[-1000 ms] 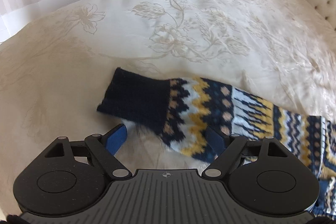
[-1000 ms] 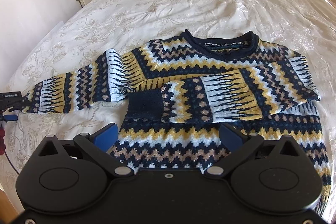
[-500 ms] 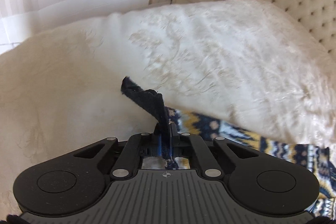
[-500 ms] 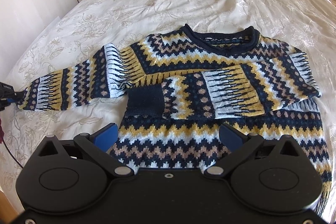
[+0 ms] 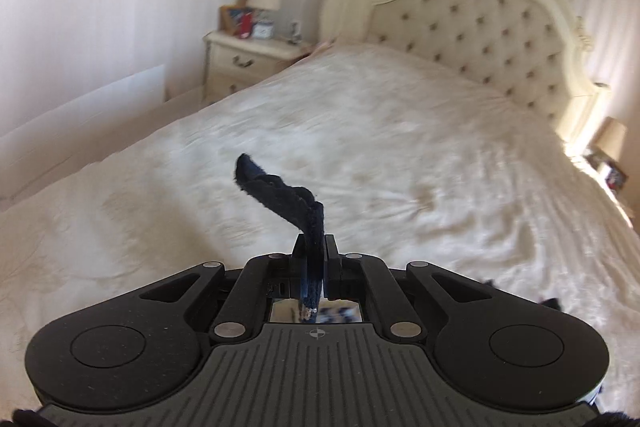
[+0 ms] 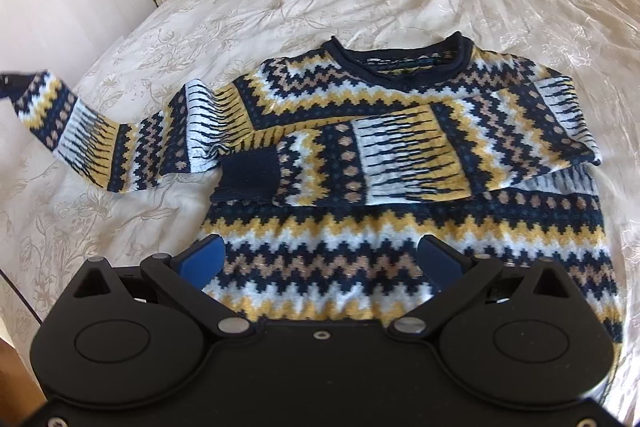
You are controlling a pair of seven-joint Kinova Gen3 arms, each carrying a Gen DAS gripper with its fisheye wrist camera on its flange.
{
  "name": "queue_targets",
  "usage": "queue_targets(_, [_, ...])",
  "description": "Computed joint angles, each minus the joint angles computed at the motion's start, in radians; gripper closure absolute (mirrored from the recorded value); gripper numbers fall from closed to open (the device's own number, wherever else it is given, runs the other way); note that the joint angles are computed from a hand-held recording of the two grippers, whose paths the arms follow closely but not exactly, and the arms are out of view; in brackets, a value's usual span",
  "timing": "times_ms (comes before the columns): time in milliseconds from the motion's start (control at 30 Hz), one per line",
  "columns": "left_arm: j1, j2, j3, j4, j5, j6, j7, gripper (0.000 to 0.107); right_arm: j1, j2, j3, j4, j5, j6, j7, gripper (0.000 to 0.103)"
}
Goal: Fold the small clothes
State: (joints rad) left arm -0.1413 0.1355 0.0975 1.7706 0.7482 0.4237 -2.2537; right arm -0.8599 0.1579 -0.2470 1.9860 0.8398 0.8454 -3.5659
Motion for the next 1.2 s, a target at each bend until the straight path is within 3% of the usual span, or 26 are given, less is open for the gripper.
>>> queue_targets(200, [0.136,-0.021,0.059,-0.002,-0.038,-0.065,0.101,0.102,0.049,-0.127,-0.031,0.146,0.018,-0.047,-0.036,0.001])
queue_targets(400, [0.29,0.035,0.125,-0.019,-0.14,-0.15,0.262,0.102,0.153,-0.25,-0.081,0.276,0.013,-0.115,-0.034,0.001])
queue_targets(600, [0.465,0.146,0.133,-0.054,-0.323,-0.194,0.474,0.101,0.247,-0.368,-0.074,0.379,-0.047,-0.192,0.071,0.001])
queue_targets(733, [0.574,0.229,0.1,-0.108,-0.433,-0.156,0.588,0.101,0.296,-0.403,-0.081,0.405,-0.092,-0.207,0.121,0.001])
queue_targets(933, [0.596,0.287,0.166,-0.174,-0.543,-0.058,0.597,0.098,0.368,-0.429,-0.095,0.436,-0.166,-0.234,0.176,0.001])
queue_targets(1033, [0.556,0.268,0.22,-0.143,-0.538,-0.075,0.538,0.078,0.41,-0.427,-0.12,0.439,-0.18,-0.243,0.181,0.001])
queue_targets(1067, [0.533,0.254,0.238,-0.121,-0.529,-0.086,0.512,0.077,0.426,-0.423,-0.129,0.439,-0.183,-0.246,0.18,0.001])
queue_targets(1133, [0.499,0.231,0.248,-0.091,-0.522,-0.077,0.469,0.077,0.47,-0.411,-0.146,0.438,-0.171,-0.258,0.164,0.001])
queue_targets(1200, [0.51,0.22,0.206,-0.081,-0.571,-0.048,0.488,0.077,0.509,-0.398,-0.162,0.432,-0.158,-0.264,0.156,0.001])
